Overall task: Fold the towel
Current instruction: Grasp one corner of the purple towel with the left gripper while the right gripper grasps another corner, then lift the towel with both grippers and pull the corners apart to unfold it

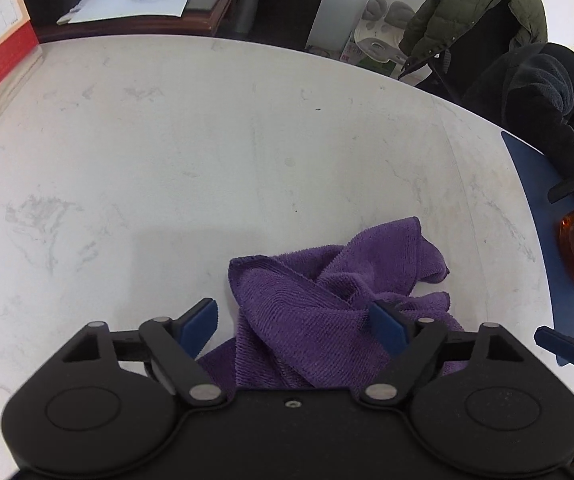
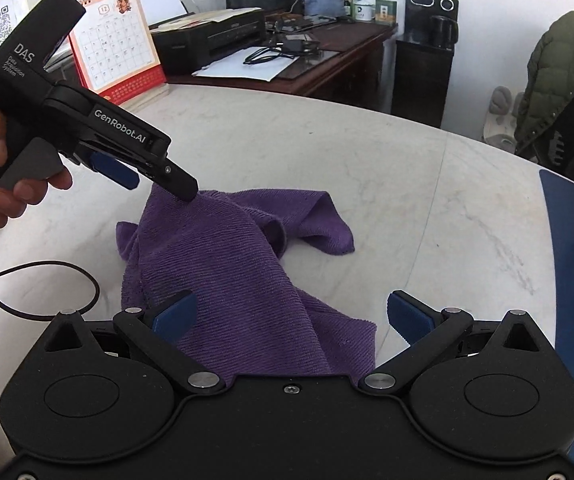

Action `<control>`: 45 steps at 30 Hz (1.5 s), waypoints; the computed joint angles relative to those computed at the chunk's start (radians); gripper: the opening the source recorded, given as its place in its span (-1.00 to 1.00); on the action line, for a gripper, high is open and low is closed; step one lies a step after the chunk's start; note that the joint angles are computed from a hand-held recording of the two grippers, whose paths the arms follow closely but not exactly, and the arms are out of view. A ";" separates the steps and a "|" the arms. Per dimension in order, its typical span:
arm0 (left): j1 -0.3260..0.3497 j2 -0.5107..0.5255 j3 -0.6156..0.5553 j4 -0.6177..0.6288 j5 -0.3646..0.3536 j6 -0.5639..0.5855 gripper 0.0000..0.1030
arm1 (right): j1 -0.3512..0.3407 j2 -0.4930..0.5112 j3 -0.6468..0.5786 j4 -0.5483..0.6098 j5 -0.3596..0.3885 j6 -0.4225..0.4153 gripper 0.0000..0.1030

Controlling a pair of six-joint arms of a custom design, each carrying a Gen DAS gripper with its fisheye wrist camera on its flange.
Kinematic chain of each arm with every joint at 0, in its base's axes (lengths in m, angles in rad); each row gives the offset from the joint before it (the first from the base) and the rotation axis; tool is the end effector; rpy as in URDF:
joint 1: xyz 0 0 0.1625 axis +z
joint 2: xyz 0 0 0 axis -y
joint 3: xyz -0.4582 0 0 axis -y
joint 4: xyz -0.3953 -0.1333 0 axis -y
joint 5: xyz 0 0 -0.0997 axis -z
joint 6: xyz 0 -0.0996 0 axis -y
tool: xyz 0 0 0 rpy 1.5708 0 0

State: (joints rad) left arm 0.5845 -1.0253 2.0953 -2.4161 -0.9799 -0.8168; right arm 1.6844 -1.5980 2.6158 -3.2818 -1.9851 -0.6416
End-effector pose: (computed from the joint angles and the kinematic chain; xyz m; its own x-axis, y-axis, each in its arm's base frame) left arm -0.3181 -0.4368 0.1046 -0.8355 0.1289 -0.5342 0.2980 0.9230 -0.2434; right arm 0.1300 -0.3174 0.2777 -0.6998 -0.3358 0.6305 -0.6316 0.7031 -0.3266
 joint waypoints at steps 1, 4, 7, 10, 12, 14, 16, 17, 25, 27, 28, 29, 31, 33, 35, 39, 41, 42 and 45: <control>0.003 0.004 -0.004 0.004 -0.011 0.000 0.24 | -0.007 -0.005 0.002 0.003 0.008 0.000 1.00; 0.011 0.017 -0.015 0.014 -0.044 -0.010 -0.29 | -0.027 -0.020 0.008 0.008 0.025 -0.007 1.00; -0.013 0.006 -0.001 -0.001 -0.045 -0.015 -0.58 | -0.051 -0.039 0.020 0.006 0.049 -0.024 1.00; -0.049 -0.024 0.015 -0.013 -0.050 -0.010 -0.70 | -0.070 -0.061 0.022 0.019 0.070 -0.041 1.00; -0.077 -0.058 0.041 -0.018 -0.064 -0.018 -0.76 | -0.076 -0.067 0.020 0.014 0.075 -0.062 0.99; -0.108 -0.092 0.072 -0.008 -0.071 -0.044 -0.76 | -0.096 -0.095 0.008 0.028 0.112 -0.077 0.96; -0.139 -0.126 0.107 0.002 -0.073 -0.070 -0.78 | -0.119 -0.119 -0.009 0.051 0.155 -0.071 0.93; -0.150 -0.141 0.123 0.000 -0.075 -0.075 -0.78 | -0.131 -0.125 -0.032 0.084 0.184 -0.058 0.92; -0.173 -0.197 0.242 -0.087 -0.168 -0.115 -0.77 | -0.105 0.014 -0.215 0.395 0.292 -0.169 0.69; -0.164 -0.186 0.255 -0.117 -0.192 -0.109 -0.77 | -0.078 0.070 -0.249 0.438 0.263 -0.209 0.68; -0.163 -0.179 0.258 -0.128 -0.197 -0.108 -0.75 | -0.061 0.110 -0.274 0.464 0.243 -0.239 0.64; -0.162 -0.171 0.261 -0.137 -0.203 -0.105 -0.75 | -0.045 0.141 -0.294 0.487 0.214 -0.255 0.62; -0.160 -0.154 0.268 -0.169 -0.212 -0.084 -0.71 | -0.023 0.173 -0.314 0.518 0.178 -0.269 0.56; -0.157 -0.134 0.277 -0.207 -0.217 -0.069 -0.65 | -0.009 0.216 -0.350 0.592 0.136 -0.270 0.44; -0.152 -0.116 0.287 -0.246 -0.217 -0.060 -0.65 | -0.003 0.235 -0.356 0.608 0.113 -0.271 0.38; -0.157 -0.092 0.325 -0.373 -0.223 -0.020 -0.75 | 0.000 0.225 -0.375 0.688 0.134 -0.194 -0.37; -0.178 -0.105 0.347 -0.415 -0.201 -0.011 -0.78 | -0.010 0.202 -0.368 0.686 0.164 -0.139 -0.68; -0.189 -0.115 0.358 -0.426 -0.186 -0.016 -0.79 | -0.017 0.186 -0.364 0.685 0.186 -0.106 -0.71; -0.232 -0.169 0.392 -0.423 -0.117 -0.061 -0.82 | -0.052 0.119 -0.346 0.671 0.290 0.014 -0.76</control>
State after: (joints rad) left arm 0.3527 -1.1943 2.4878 -2.8392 -1.0968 -0.8776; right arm 1.6327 -1.4788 2.2702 -2.6108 -1.6952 -0.6279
